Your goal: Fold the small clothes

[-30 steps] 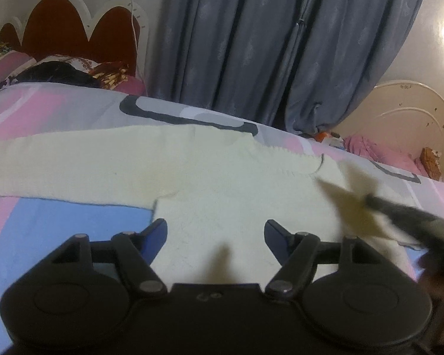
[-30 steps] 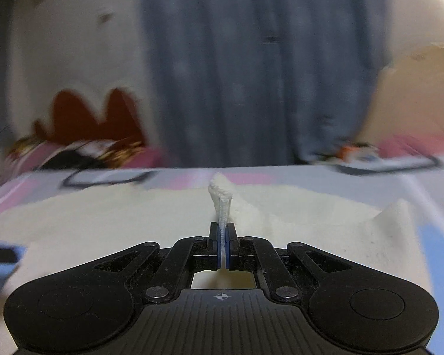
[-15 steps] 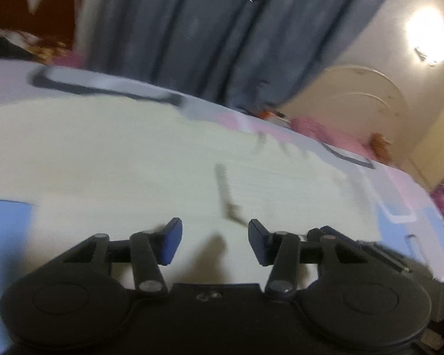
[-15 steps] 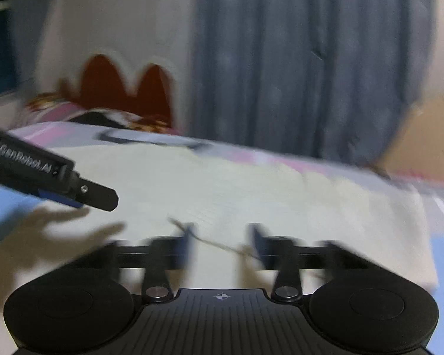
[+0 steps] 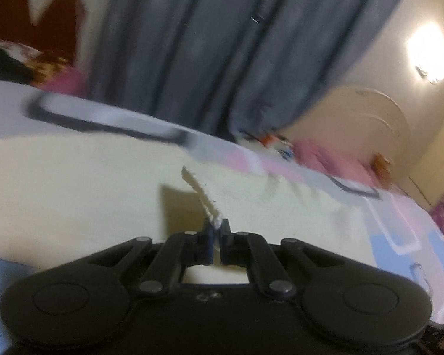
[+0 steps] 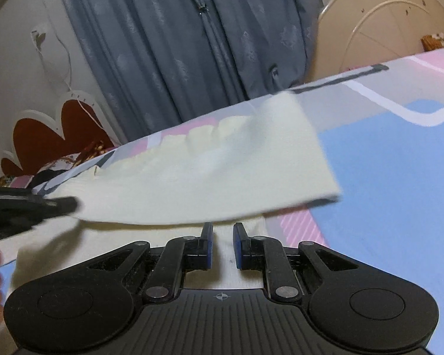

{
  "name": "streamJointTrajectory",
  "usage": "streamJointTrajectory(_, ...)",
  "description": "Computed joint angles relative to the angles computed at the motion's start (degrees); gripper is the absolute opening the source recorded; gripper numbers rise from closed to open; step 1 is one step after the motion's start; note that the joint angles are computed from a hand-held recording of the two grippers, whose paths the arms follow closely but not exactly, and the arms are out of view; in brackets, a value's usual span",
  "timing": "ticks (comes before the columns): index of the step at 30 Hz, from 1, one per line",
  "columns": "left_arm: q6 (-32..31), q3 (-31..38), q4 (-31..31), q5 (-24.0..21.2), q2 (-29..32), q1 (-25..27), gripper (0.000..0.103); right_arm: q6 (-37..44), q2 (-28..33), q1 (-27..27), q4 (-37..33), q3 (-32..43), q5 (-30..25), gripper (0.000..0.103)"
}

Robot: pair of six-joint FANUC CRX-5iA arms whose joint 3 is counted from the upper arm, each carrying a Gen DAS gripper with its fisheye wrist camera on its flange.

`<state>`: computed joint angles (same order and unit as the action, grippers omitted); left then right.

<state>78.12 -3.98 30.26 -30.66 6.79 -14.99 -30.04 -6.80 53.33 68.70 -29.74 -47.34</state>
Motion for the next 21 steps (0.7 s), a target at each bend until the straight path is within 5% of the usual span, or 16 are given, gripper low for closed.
streamJointTrajectory(8,2.9,-3.1,-4.2,-2.6,-3.3,5.9,0.003,-8.3,-4.1,-0.7,3.5,-4.6,4.1,0.017)
streamJointTrajectory(13,3.3,-3.1,-5.8,-2.1,-3.1,5.5,0.003,-16.1,-6.5,-3.4,8.2,-7.3,7.9,0.045)
streamJointTrajectory(19,2.3,-3.6,-5.0,-2.0,-3.0,5.8,0.003,-23.3,-6.8,-8.8,11.1,-7.9,14.2,0.043)
streamJointTrajectory(20,2.4,-3.5,-5.1,-2.0,-2.9,5.8,0.004,-23.0,-6.5,-9.0,11.2,-7.6,13.9,0.039)
streamJointTrajectory(21,2.6,-3.3,-5.1,-2.0,-2.7,5.8,0.004,-20.3,-6.0,-8.4,9.1,-6.8,12.8,0.023)
